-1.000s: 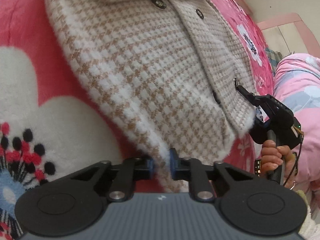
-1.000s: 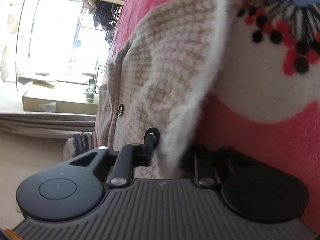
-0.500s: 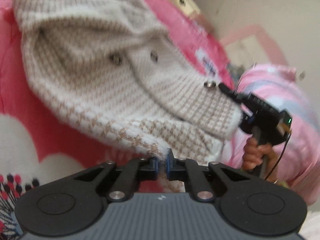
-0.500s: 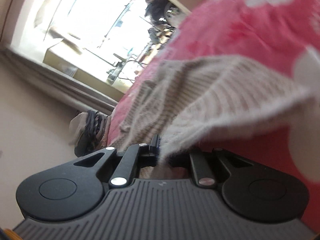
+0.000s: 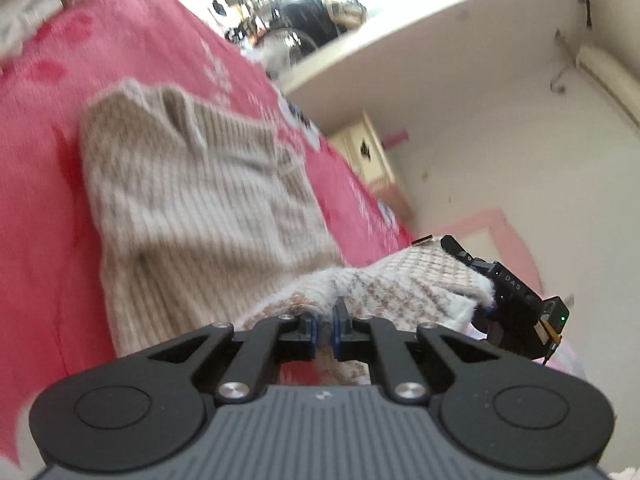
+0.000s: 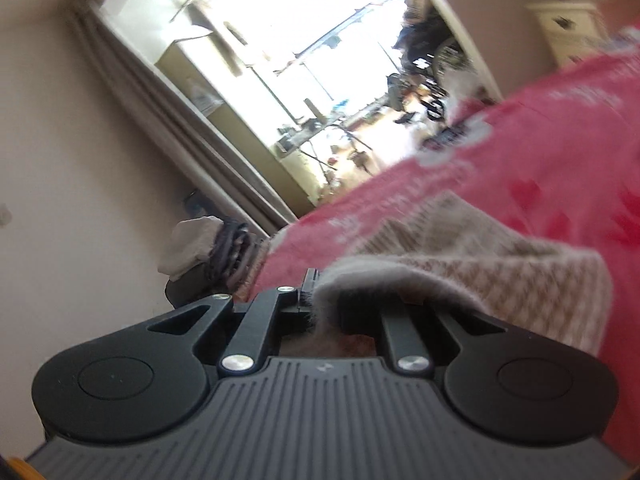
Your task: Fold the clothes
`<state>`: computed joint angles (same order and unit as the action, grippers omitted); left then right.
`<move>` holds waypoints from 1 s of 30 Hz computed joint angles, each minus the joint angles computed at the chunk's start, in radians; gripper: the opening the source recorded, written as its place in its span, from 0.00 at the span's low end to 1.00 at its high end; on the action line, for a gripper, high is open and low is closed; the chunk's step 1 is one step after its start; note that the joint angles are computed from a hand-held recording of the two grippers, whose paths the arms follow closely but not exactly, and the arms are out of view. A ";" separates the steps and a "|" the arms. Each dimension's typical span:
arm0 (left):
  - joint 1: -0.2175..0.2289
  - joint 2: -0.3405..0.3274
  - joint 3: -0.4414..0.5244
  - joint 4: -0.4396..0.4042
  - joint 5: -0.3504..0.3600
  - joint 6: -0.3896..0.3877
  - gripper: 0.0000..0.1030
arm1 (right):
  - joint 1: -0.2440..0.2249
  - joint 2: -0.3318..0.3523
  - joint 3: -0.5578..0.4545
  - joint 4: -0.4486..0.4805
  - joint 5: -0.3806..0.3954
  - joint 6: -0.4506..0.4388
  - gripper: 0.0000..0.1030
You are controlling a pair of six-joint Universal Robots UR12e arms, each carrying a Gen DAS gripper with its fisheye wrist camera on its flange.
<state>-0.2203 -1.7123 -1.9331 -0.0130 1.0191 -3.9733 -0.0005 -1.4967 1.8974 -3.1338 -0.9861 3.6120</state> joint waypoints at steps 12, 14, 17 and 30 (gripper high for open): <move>0.134 -0.157 0.031 0.069 0.034 -0.374 0.15 | 0.120 0.414 -0.547 0.456 -0.052 0.052 0.23; 0.140 -0.185 0.030 0.131 0.031 -0.447 0.15 | 0.114 0.481 -0.613 0.556 0.002 0.196 0.32; 0.141 -0.203 0.029 0.202 0.021 -0.479 0.22 | 0.093 0.509 -0.603 0.475 0.099 0.346 0.46; 0.150 -0.249 0.071 0.277 -0.016 -0.653 0.36 | 0.165 0.530 -0.979 1.338 -0.261 -0.639 0.68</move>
